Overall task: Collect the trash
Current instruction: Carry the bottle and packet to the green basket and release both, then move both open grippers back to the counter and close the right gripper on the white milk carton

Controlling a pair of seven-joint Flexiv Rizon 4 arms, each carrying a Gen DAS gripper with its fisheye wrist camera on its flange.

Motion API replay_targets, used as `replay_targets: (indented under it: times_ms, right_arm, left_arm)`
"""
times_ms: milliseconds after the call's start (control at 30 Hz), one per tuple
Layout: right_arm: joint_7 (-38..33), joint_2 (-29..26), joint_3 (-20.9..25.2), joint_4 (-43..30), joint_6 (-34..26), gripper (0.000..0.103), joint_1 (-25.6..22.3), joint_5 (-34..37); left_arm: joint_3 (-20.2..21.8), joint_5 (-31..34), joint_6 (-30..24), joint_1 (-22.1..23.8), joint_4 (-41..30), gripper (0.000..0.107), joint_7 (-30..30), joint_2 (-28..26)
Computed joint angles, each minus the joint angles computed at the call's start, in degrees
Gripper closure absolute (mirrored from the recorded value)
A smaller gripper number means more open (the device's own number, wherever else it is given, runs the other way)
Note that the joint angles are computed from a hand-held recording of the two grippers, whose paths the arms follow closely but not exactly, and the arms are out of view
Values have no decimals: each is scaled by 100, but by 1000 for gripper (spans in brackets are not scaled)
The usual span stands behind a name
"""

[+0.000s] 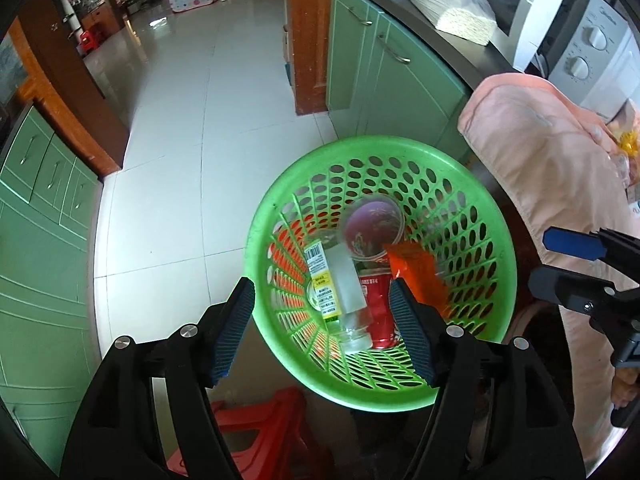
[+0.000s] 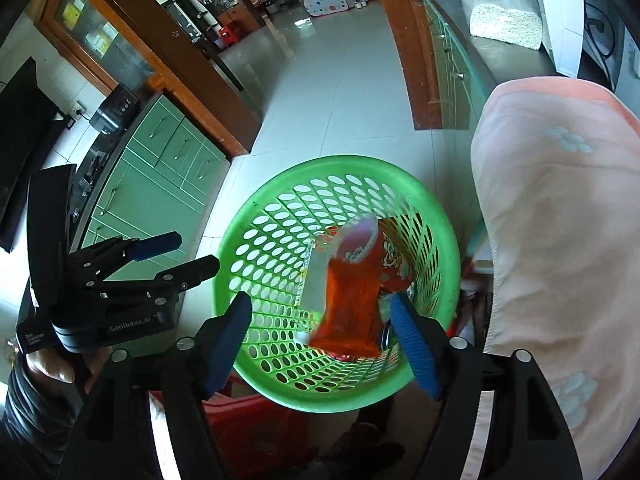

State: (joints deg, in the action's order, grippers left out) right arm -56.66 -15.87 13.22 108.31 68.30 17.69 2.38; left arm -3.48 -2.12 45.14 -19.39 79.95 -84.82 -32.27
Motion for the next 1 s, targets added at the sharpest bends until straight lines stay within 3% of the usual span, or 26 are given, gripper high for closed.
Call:
replay_targets:
  times_ms: [200,467,1000]
  right_arm:
    - [133,305,-81,275,58,30,-3,-130]
    - [868,1113,-383,1094,-2,24,-117,-1094]
    - [1582,3278,-537,2451,-1211,23,-1533,-2206]
  left_arm:
    - [-29,2,1,-28,-28,37,14,1]
    - [-151,-38,33,-192,-162,32,127,-39]
    - [-312,-82,-248,-722,-902,30,414,-422]
